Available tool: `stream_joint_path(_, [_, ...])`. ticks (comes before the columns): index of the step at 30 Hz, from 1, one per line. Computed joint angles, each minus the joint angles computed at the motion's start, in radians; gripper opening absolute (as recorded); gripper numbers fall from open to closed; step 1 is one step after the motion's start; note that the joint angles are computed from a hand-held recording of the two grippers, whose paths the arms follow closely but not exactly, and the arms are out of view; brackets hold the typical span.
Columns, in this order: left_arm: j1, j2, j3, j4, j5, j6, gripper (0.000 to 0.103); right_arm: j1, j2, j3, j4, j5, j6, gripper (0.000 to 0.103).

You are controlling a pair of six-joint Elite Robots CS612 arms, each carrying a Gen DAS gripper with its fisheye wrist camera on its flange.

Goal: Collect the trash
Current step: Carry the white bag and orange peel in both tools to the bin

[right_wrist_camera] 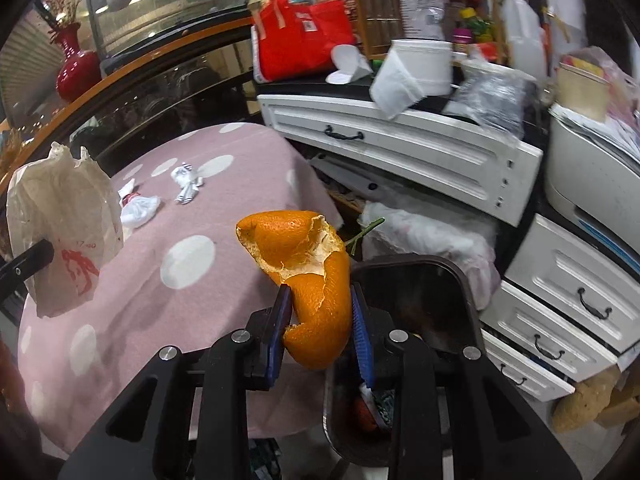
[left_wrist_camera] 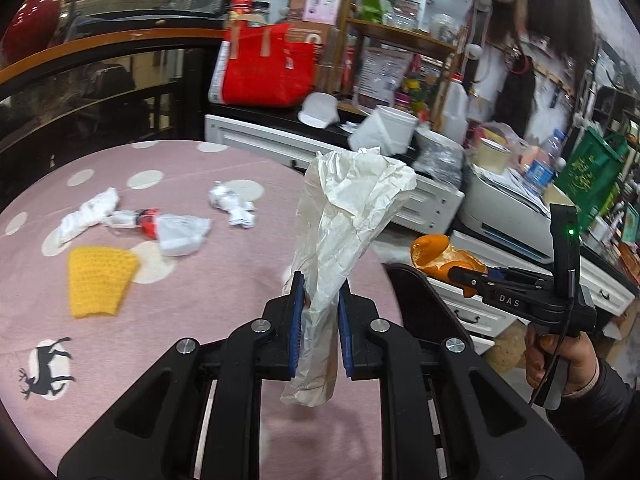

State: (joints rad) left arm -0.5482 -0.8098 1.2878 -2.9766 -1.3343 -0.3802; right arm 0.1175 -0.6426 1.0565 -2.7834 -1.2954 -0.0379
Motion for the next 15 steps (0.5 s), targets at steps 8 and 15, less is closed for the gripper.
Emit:
stream_joint_path(8, [-0.026,0.056,-0.089,0.047,-0.086,0.048,0.016,-0.036,-0.041,0.103,-0.066,-0.036,0.071,0.029])
stream_joint_path(15, [-0.041,0.114,-0.180,0.117,-0.159,0.070,0.016,-0.053,-0.052,0.142,-0.068,-0.079,0.098,0.029])
